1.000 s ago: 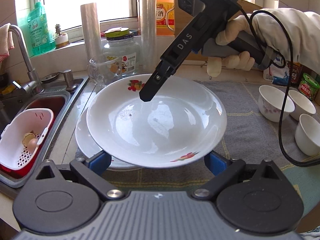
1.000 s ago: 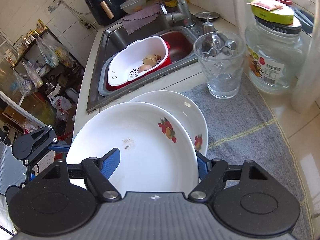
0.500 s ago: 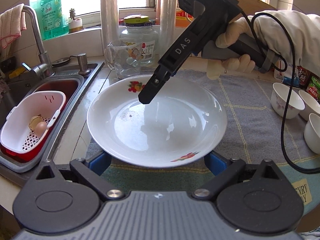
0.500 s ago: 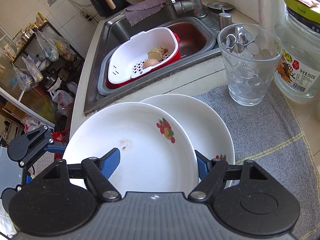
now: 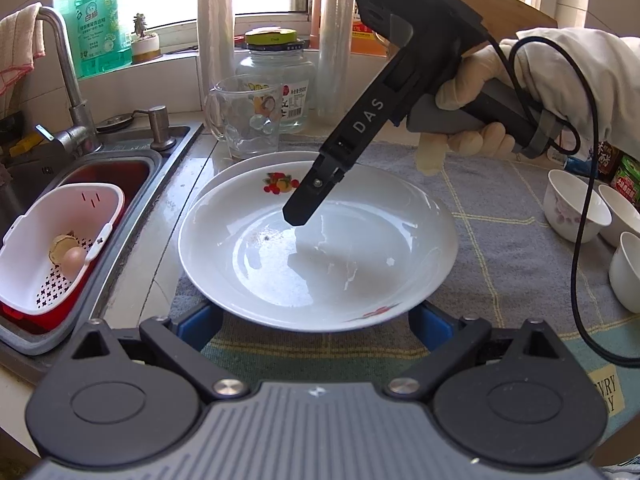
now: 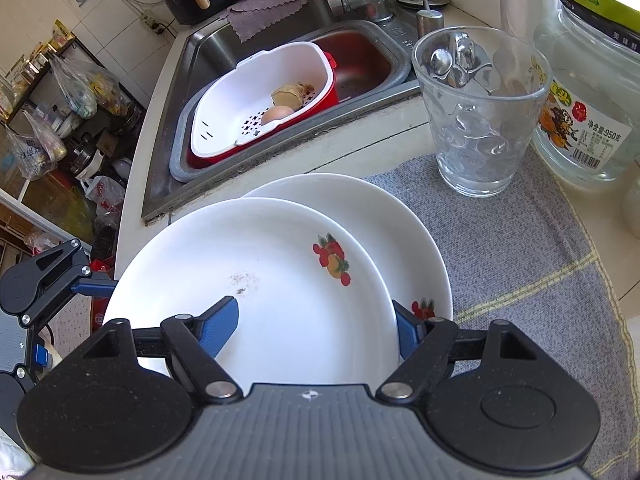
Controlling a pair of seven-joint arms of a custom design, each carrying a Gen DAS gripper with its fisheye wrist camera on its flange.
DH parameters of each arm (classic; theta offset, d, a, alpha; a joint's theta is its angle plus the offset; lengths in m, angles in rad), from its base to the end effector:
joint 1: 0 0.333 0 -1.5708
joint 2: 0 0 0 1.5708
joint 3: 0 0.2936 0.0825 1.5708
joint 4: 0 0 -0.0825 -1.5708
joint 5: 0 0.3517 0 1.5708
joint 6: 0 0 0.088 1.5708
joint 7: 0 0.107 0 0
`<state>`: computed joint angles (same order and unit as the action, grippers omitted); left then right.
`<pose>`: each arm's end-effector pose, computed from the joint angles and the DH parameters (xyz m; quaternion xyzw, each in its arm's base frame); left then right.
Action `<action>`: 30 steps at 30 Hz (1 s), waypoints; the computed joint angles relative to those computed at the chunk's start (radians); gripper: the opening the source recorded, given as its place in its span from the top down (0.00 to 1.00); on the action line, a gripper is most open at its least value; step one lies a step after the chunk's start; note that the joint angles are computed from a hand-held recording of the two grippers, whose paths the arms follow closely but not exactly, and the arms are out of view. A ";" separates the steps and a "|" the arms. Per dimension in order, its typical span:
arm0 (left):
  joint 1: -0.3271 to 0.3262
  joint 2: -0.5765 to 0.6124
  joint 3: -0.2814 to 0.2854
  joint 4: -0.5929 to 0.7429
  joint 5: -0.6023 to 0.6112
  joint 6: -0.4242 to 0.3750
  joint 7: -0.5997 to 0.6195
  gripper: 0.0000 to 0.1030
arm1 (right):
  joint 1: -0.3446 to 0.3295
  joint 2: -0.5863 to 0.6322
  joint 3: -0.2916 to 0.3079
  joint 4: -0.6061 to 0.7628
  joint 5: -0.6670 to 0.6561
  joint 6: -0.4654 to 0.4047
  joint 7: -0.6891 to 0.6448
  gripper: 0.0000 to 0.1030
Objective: Organize plates and bowls
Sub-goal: 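Lower the fruit-pattern plate onto the stack and open the right tool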
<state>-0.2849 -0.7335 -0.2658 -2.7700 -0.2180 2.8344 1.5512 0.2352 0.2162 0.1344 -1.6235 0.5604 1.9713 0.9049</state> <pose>0.3067 -0.1828 0.5023 -0.5265 0.7585 -0.3247 0.2052 0.5573 0.2452 0.5052 -0.8963 0.3422 0.1128 0.2586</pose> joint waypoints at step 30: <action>-0.056 0.038 0.085 0.009 -0.073 0.054 0.175 0.05 | 0.006 -0.135 -0.042 -0.129 -0.013 0.043 0.056 0.11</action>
